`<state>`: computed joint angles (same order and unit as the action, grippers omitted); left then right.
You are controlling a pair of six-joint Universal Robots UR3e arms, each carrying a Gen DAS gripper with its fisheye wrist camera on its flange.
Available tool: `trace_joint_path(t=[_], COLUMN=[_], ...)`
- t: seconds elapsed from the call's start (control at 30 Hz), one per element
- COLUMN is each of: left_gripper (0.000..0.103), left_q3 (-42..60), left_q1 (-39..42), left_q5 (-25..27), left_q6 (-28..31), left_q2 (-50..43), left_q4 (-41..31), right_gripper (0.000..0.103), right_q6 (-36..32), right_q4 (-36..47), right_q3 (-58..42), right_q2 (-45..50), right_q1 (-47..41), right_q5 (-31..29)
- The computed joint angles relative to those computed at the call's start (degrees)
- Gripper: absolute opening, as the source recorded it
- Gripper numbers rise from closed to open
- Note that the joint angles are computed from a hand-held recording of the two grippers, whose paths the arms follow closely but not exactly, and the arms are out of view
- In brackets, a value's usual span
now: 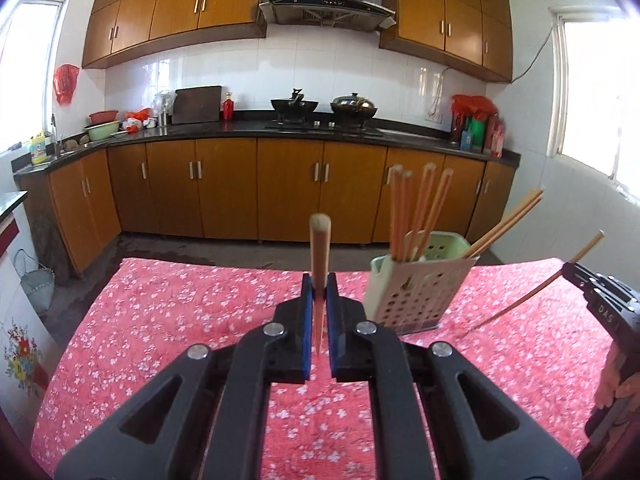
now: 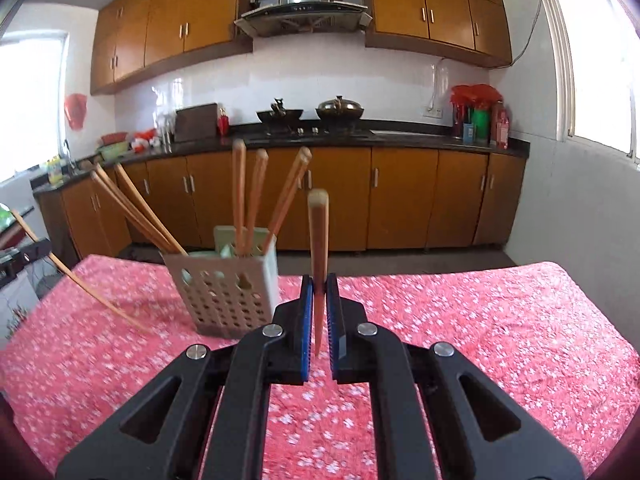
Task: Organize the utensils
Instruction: 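Lift the left tool's chopstick over the holder while the right tool carries its own, then open the left tool into the holder while the right tool releases its chopstick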
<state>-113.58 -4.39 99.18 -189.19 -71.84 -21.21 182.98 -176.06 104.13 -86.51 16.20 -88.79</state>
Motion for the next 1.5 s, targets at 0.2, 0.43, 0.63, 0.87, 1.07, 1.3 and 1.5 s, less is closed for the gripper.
trace_joint_path(t=[0.2, 0.43, 0.63, 0.87, 1.07, 1.3, 1.5], left_gripper=[0.008, 0.008, 0.008, 0.008, 0.008, 0.008, 0.008], left_q3=[4.03, 13.31, 24.0, 34.96, 34.74, 32.75, 32.56], left_q1=[-2.06, -6.96, -12.35, -14.63, -12.34, -8.94, -7.53], left_q5=[-1.58, -1.84, 3.17, 7.27, 5.92, 2.07, 0.27], left_q6=[-1.07, -2.87, -1.72, 0.21, -0.34, -1.25, -1.87], left_q2=[-0.5, -5.15, -12.6, -21.49, -24.68, -26.13, -26.96], left_q4=[-0.5, 0.28, 3.29, 3.67, 4.89, 6.99, 6.15], right_gripper=[0.007, 0.007, 0.007, 0.007, 0.007, 0.007, 0.008], right_q6=[1.88, 6.09, 7.79, 7.39, 7.36, 6.96, 6.7], right_q4=[2.07, -0.43, -4.67, -7.85, -6.88, -4.27, -2.98], right_q3=[-3.51, -8.82, -15.85, -22.9, -29.13, -33.11, -31.72], right_q2=[-2.59, -3.93, 1.16, 8.33, 15.39, 19.8, 19.85], right_q1=[-1.85, -3.39, -1.63, 0.68, 2.56, 3.21, 2.87], right_q5=[6.44, 12.58, 10.44, 6.4, 2.03, 1.17, 2.58])
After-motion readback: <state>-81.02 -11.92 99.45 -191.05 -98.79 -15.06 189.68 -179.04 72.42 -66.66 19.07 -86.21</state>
